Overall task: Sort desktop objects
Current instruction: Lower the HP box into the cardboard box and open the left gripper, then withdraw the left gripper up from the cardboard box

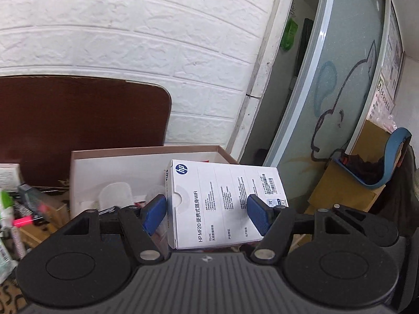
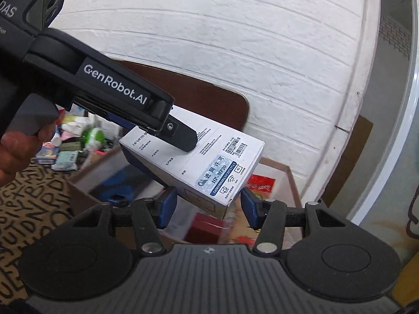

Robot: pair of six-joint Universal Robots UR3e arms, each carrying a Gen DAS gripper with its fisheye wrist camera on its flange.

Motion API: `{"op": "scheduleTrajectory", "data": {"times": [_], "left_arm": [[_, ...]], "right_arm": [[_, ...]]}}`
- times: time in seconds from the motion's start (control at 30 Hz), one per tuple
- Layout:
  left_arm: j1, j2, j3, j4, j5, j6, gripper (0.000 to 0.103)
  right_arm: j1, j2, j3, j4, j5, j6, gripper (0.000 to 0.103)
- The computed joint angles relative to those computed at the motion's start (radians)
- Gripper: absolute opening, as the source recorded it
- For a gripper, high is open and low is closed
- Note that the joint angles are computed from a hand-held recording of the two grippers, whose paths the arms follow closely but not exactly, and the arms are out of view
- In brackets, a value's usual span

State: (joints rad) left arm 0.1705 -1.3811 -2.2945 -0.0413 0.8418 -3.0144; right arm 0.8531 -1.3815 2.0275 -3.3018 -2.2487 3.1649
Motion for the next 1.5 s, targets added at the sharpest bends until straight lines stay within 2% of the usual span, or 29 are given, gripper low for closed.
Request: {"op": "scheduleTrajectory", "data": {"times": [0.17, 0.27, 0.4, 0.5, 0.6, 0.63, 0.7, 0.8, 0.87, 0.97, 1.1, 1.5], "left_arm": [[-0.122, -0.24, 0.18, 0.083, 0.097, -0.077, 0.07], [-0.159, -0.356, 0.298, 0.073, 0.123, -0.121, 0.07], [-0.212, -0.502, 0.47, 0.054, 0.178, -0.157, 0.07], [-0.246, -0.588, 0.582, 0.013, 0.217, -0.141, 0.069], [-0.245, -0.622, 0.652, -0.088, 0.193, -0.138, 0.082], [-0.234, -0.617, 0.651, -0.118, 0.165, -0.14, 0.089], [-0.213, -0.608, 0.619, -0.103, 0.118, -0.149, 0.091], [-0.214, -0.588, 0.58, -0.08, 0.142, -0.134, 0.096], [-0.22, -0.58, 0.574, -0.087, 0.166, -0.123, 0.096], [-0.209, -0.538, 0.519, -0.078, 0.157, -0.106, 0.096], [-0.198, -0.452, 0.436, -0.075, 0.153, -0.081, 0.096], [-0.207, -0.117, 0.136, -0.098, 0.271, 0.006, 0.096]], "right_arm": [[-0.173, -0.045, 0.052, -0.004, 0.155, -0.085, 0.053], [-0.272, -0.057, 0.049, 0.025, 0.244, -0.128, 0.053], [-0.369, -0.024, 0.002, 0.064, 0.314, -0.176, 0.053], [-0.416, 0.032, -0.064, 0.113, 0.327, -0.199, 0.053], [-0.436, 0.089, -0.15, 0.212, 0.312, -0.197, 0.055], [-0.433, 0.097, -0.167, 0.241, 0.3, -0.186, 0.061], [-0.427, 0.096, -0.156, 0.226, 0.29, -0.18, 0.065], [-0.418, 0.081, -0.116, 0.167, 0.305, -0.172, 0.08], [-0.386, 0.091, -0.11, 0.146, 0.254, -0.155, 0.086], [-0.342, 0.111, -0.126, 0.134, 0.185, -0.135, 0.087], [-0.296, 0.08, -0.096, 0.134, 0.136, -0.038, 0.089], [-0.076, 0.02, -0.032, 0.135, -0.069, 0.174, 0.095]]}}
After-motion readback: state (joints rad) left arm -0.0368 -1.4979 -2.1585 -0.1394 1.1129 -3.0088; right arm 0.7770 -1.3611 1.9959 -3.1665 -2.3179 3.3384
